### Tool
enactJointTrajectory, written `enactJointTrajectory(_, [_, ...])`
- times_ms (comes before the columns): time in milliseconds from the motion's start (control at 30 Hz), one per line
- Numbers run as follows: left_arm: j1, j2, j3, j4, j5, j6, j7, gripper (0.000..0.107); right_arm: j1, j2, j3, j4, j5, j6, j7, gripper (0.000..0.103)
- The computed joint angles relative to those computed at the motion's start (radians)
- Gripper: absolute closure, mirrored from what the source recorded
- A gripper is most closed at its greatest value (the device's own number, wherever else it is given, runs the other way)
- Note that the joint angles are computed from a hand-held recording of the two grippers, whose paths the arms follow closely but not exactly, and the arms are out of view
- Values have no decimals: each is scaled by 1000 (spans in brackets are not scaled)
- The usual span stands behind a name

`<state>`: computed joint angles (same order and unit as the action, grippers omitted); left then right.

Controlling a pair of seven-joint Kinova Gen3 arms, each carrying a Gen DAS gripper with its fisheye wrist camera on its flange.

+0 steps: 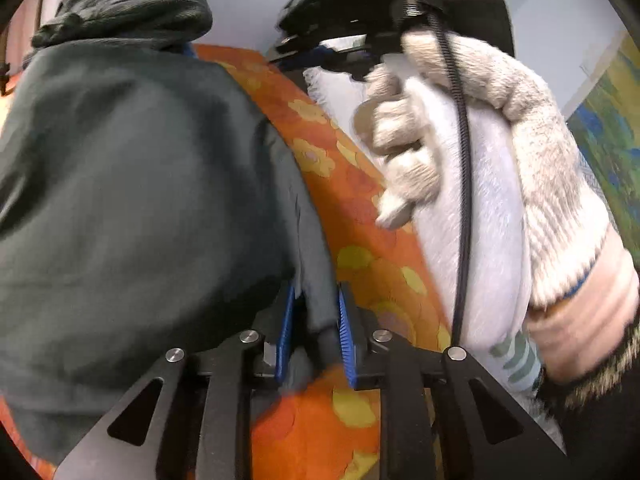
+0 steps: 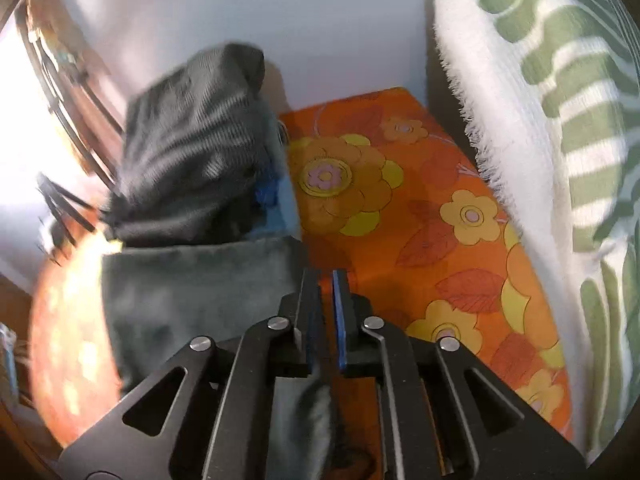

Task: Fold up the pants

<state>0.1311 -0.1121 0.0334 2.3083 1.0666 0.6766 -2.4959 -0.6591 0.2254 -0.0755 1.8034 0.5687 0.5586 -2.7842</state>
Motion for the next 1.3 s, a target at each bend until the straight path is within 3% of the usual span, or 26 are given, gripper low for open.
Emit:
enactJointTrajectory(133, [-9, -79, -3, 31, -81, -20, 52, 88, -11, -65, -15, 52, 21, -31, -44, 94])
enactJointTrajectory(200, [-11, -116, -40, 45, -112, -6, 41, 88, -26, -101, -25, 86, 70, -52, -112, 93])
enactJointTrajectory(300, [-61, -170, -138, 72, -178, 76, 24, 88, -40, -133, -66, 105, 133, -8, -202, 82])
enactJointTrajectory(533, [-184, -363, -390, 46, -384, 323, -10, 88, -62, -233, -206, 135, 200, 92, -385, 79])
enactJointTrajectory(633, [-204, -399, -513, -3, -469, 424, -45, 88, -80, -278, -287, 157, 235, 136, -499, 75])
enactJointTrajectory(767, [-240, -355, -688, -65, -519, 553, -161, 88, -132, -294, -395, 140, 264, 266, -603, 74])
enactJointTrajectory(867, [-268, -321, -762, -140, -535, 626, -220, 88, -173, -280, -477, 108, 283, 388, -677, 74])
enactJointTrajectory(1033, [-297, -271, -807, -224, -508, 709, -299, 83, -339, -260, -512, 55, 326, 562, -806, 74])
enactJointTrajectory(1133, [-318, -260, -792, -246, -476, 735, -327, 79, -427, -236, -555, 17, 366, 675, -890, 74])
enactJointTrajectory(1233, [-349, -269, -747, -237, -446, 734, -340, 79, -500, -219, -555, -21, 372, 740, -910, 74])
enactJointTrajectory(1300, [-360, -248, -757, -233, -414, 780, -349, 79, -541, -207, -547, -45, 376, 772, -919, 73])
